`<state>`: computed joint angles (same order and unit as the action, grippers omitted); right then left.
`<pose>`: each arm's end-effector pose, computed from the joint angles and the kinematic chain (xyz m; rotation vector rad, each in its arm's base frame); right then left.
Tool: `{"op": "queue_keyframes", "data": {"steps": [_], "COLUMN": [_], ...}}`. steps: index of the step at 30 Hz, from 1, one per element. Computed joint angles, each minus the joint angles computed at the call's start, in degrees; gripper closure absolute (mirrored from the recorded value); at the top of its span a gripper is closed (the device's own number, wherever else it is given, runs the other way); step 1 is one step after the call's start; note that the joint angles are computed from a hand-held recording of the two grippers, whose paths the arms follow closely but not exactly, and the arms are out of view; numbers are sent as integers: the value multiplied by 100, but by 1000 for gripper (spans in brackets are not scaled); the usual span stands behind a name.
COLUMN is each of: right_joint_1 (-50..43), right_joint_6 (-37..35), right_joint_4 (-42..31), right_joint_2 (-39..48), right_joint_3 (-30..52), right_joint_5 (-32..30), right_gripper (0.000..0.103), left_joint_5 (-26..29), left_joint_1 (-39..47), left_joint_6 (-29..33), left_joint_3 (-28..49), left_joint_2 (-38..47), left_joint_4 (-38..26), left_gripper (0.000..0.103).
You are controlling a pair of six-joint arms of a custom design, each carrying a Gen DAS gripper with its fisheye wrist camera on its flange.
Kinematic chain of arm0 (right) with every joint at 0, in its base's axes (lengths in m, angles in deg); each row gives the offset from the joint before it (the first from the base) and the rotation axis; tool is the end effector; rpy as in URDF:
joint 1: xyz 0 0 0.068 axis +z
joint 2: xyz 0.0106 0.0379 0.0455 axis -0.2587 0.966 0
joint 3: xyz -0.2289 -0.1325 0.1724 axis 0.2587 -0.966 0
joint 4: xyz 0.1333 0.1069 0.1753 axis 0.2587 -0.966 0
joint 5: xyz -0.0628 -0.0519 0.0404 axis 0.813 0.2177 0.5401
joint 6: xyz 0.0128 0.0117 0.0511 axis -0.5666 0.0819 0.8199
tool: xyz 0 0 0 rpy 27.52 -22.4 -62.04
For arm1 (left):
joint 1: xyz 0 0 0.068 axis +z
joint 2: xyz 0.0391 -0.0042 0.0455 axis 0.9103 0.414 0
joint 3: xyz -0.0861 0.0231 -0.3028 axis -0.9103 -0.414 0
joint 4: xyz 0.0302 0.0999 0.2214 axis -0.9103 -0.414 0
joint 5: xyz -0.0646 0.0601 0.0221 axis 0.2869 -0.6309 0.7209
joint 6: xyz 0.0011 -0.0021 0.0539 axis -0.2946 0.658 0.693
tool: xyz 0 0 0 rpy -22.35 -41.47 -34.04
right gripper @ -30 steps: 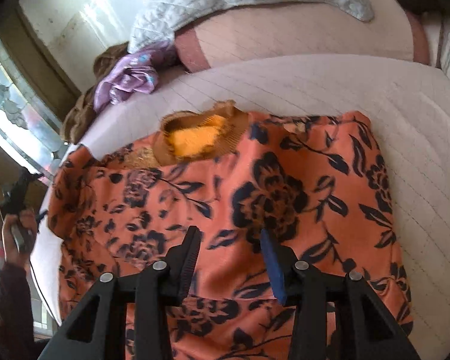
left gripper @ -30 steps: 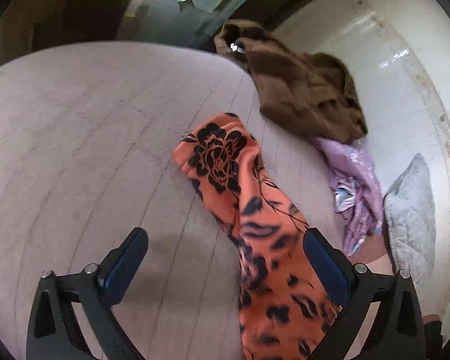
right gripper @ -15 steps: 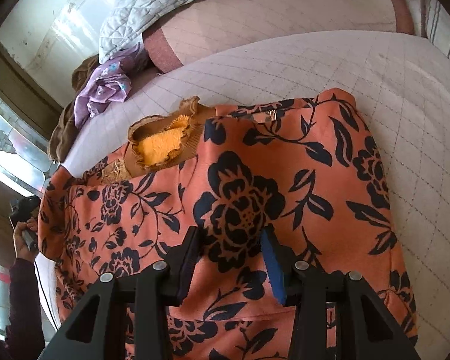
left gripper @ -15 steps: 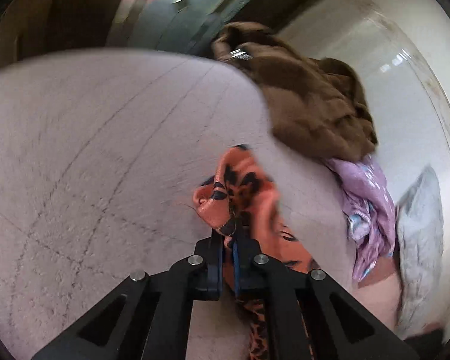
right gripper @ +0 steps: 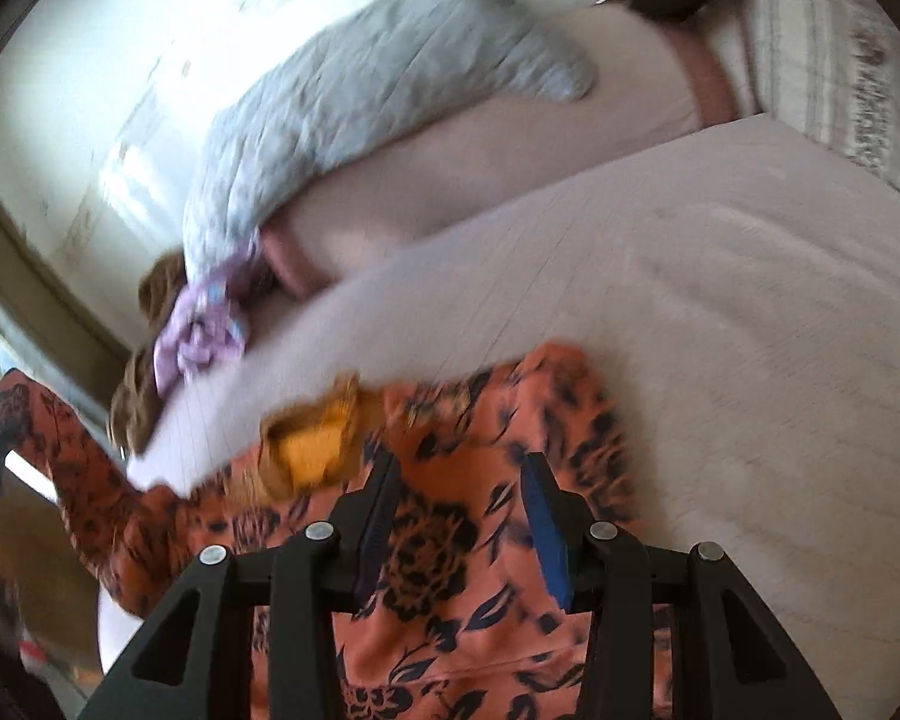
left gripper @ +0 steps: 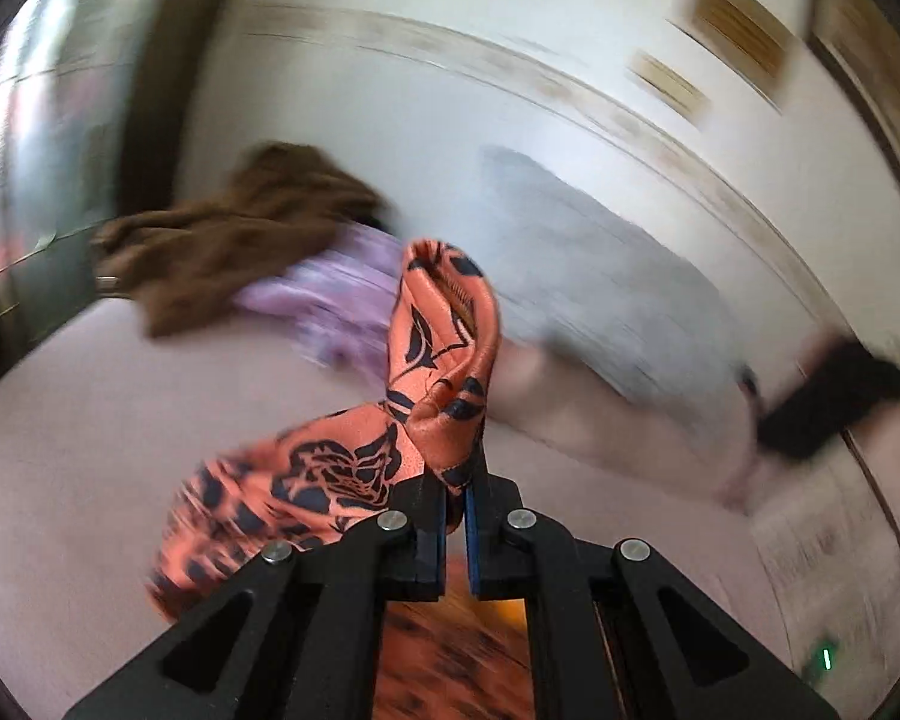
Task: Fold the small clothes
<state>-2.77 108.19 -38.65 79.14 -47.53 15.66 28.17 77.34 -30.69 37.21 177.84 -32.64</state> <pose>0.2633 0.0553 0.0924 0.5978 2.2729 0.4101 0.3465 0.0552 0.2331 -0.1014 2.1729 -0.4976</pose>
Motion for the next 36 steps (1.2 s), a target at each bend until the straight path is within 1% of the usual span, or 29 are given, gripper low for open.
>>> {"op": "queue_keyframes", "data": {"steps": [1, 3, 4, 6, 8, 9, 10, 11, 12, 13, 14, 15, 16, 17, 20, 21, 22, 23, 24, 25, 26, 27, 29, 30, 31, 33, 34, 36], "right_joint_1": [-178, -606, -852, -1389, -1901, -2128, -2364, -2577, -2689, -2801, -2894, -2910, -2934, -2915, -2593, -2366, -2199, -1958, -1714, -1551, -1347, -1169, -935, -817, -679, -344, -195, 158], "right_joint_6": [-3, -15, -55, -141, -152, -153, -148, -128, -111, -101, -59, 4, 10, -13, -150, -239, -300, -346, -359, -367, -362, -341, -278, -247, -249, -321, -352, -450], "right_joint_4": [136, 403, 498, 681, 862, 873, 802, 723, 685, 586, 606, 740, 720, 692, 445, 139, 25, -5, -133, -217, -331, -418, -443, -295, -215, -191, -184, -281], "right_joint_2": [-75, -196, -232, -293, -308, -287, -270, -219, -192, -181, -149, -89, -71, -55, 18, 39, 107, 251, 367, 447, 546, 654, 839, 927, 967, 1017, 1060, 1203], "right_joint_3": [-139, -420, -518, -707, -852, -865, -831, -775, -767, -717, -716, -758, -720, -698, -539, -386, -329, -218, -77, 22, 156, 286, 456, 471, 511, 644, 707, 922], "right_joint_5": [-102, -380, -575, -960, -1332, -1577, -1873, -2188, -2370, -2533, -2670, -2733, -2828, -2836, -2588, -2457, -2366, -2209, -2032, -1892, -1692, -1518, -1329, -1245, -1173, -1031, -966, -789], "right_gripper": [58, 58, 58, 58, 58, 57, 57, 57, 53, 40, 33, 26, 25, 25, 25, 25, 25, 26, 27, 27, 28, 30, 37, 44, 48, 53, 53, 53], "left_joint_5": [-149, -503, -788, -1032, -1288, -1386, -1214, -970, -665, -449, -463, -649, -788, -1085, -1665, -1782, -2024, -2276, -2746, -3041, -3200, -3277, -3257, -3197, -3161, -3235, -3290, -3332], "left_joint_1": [-485, -1212, -1763, -2445, -3137, -3385, -3605, -3672, -3672, -3703, -3666, -3584, -3491, -3417, -2829, -2597, -2288, -2230, -2033, -1954, -1845, -1768, -1540, -1420, -1347, -1305, -1252, -1210], "left_joint_6": [61, 106, 75, -109, -348, -463, -549, -582, -616, -726, -680, -542, -448, -407, -68, 58, 220, 247, 394, 456, 530, 564, 630, 690, 748, 805, 852, 948], "left_joint_3": [-139, -294, -332, -252, -33, 151, 504, 678, 769, 578, 468, 282, 222, 39, -516, -621, -826, -912, -1120, -1224, -1304, -1378, -1527, -1510, -1468, -1236, -1047, -832], "left_joint_2": [-253, -514, -596, -539, -228, -14, 353, 520, 635, 507, 409, 218, 153, 32, -164, -131, -15, 100, 308, 526, 708, 875, 1253, 1479, 1664, 1914, 2046, 2247], "left_joint_4": [-185, -327, -409, -505, -717, -909, -1346, -1649, -1839, -1780, -1723, -1615, -1548, -1327, -823, -707, -437, -253, 150, 467, 707, 907, 1288, 1414, 1480, 1298, 1086, 972], "left_gripper": [99, 99, 99, 98, 98, 87, 77, 60, 57, 57, 53, 43, 38, 32, 31, 31, 31, 31, 31, 31, 31, 31, 31, 31, 31, 31, 31, 31]}}
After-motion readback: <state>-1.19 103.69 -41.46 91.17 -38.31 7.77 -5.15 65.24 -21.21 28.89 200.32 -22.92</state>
